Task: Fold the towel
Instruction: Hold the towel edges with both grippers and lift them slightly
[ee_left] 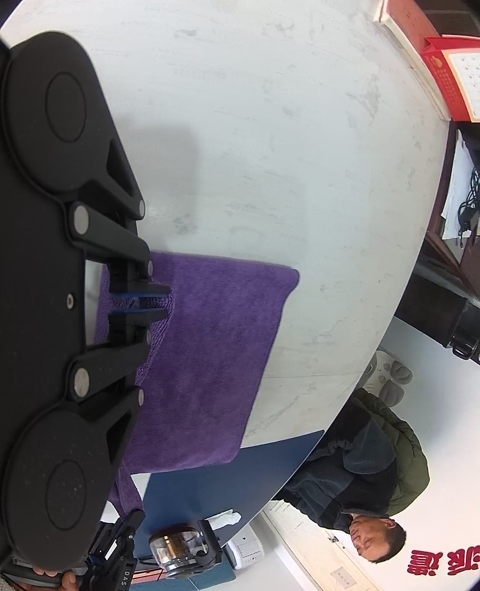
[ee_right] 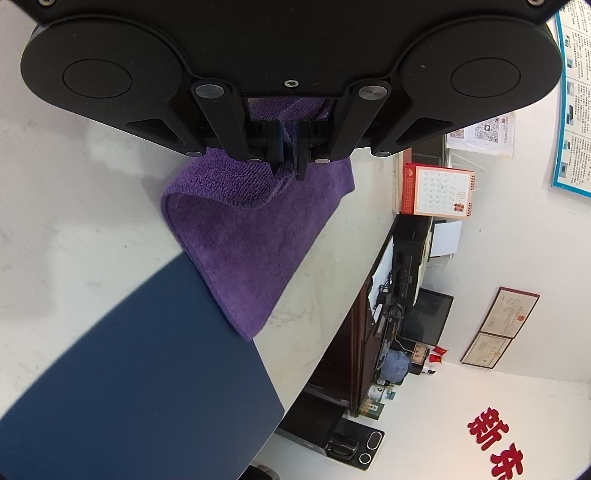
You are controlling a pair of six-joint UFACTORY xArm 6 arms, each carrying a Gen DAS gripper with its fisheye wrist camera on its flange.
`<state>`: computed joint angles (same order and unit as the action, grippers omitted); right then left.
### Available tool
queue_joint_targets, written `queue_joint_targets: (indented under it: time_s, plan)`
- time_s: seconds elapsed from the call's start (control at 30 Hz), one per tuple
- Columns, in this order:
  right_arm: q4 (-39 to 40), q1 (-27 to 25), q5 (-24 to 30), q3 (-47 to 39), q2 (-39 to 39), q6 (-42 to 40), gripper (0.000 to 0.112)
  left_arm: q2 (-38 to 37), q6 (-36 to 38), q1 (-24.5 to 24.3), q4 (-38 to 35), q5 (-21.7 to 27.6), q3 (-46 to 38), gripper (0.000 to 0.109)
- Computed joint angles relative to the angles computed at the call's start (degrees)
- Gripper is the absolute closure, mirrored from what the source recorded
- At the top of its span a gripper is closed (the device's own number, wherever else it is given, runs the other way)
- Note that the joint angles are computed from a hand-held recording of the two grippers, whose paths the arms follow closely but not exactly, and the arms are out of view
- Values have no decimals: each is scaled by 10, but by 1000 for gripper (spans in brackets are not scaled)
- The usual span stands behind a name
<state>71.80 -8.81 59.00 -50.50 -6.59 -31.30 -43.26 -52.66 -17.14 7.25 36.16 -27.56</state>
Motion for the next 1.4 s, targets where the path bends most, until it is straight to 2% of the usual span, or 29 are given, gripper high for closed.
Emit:
queue_joint_targets:
  time_s: [0.53, 1.03, 1.4]
  plan:
    - [12, 33, -24, -123, 116, 18, 108, 132, 131, 71, -75, -64, -67, 104]
    - [-2, 52, -29, -225, 217, 51, 108, 236, 221, 111, -140, -71, -130, 103]
    - [-16, 61, -33, -273, 270, 78, 108, 266, 245, 125, -167, -73, -142, 103]
